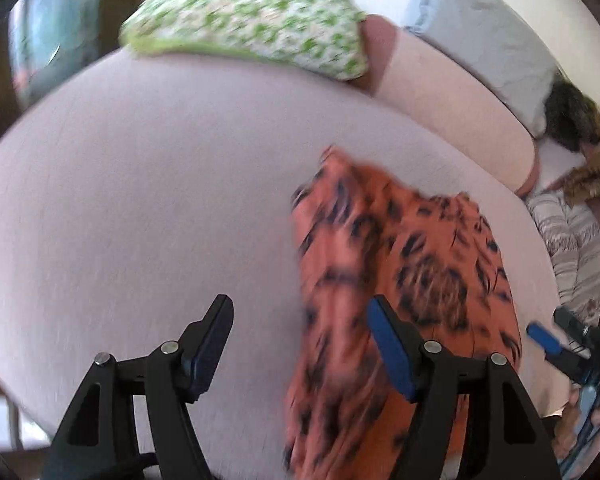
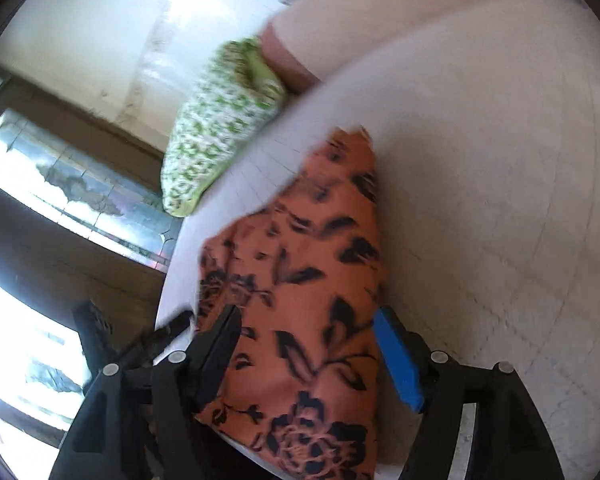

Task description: Fold small clothes

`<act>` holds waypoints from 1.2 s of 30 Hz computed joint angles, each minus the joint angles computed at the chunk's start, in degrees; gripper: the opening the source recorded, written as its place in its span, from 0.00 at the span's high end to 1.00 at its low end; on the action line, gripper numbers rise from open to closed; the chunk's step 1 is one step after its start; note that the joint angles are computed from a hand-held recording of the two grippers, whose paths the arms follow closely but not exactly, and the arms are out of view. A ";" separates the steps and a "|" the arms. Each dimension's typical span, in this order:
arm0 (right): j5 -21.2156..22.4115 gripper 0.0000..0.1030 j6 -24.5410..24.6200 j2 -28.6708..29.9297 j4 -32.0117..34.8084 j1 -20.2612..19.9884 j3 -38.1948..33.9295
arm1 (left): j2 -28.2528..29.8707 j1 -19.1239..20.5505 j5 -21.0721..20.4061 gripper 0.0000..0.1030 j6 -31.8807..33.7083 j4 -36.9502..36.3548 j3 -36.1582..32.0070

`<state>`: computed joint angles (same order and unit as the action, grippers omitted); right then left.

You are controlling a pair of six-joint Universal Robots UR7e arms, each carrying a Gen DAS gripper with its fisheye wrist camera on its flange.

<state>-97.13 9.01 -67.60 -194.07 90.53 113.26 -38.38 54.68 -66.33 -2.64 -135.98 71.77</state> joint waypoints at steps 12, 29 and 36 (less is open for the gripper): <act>1.82 0.30 -3.85 4.88 8.38 1.27 -6.05 | -3.63 4.48 -11.49 0.78 -8.36 6.00 3.21; 6.60 0.25 -4.33 3.94 9.84 -0.17 -5.72 | -1.74 3.05 -14.63 0.36 3.93 10.36 -5.96; 8.36 0.25 -5.21 3.90 10.04 -1.09 -5.52 | -8.10 3.13 -13.44 0.36 -0.47 6.90 2.22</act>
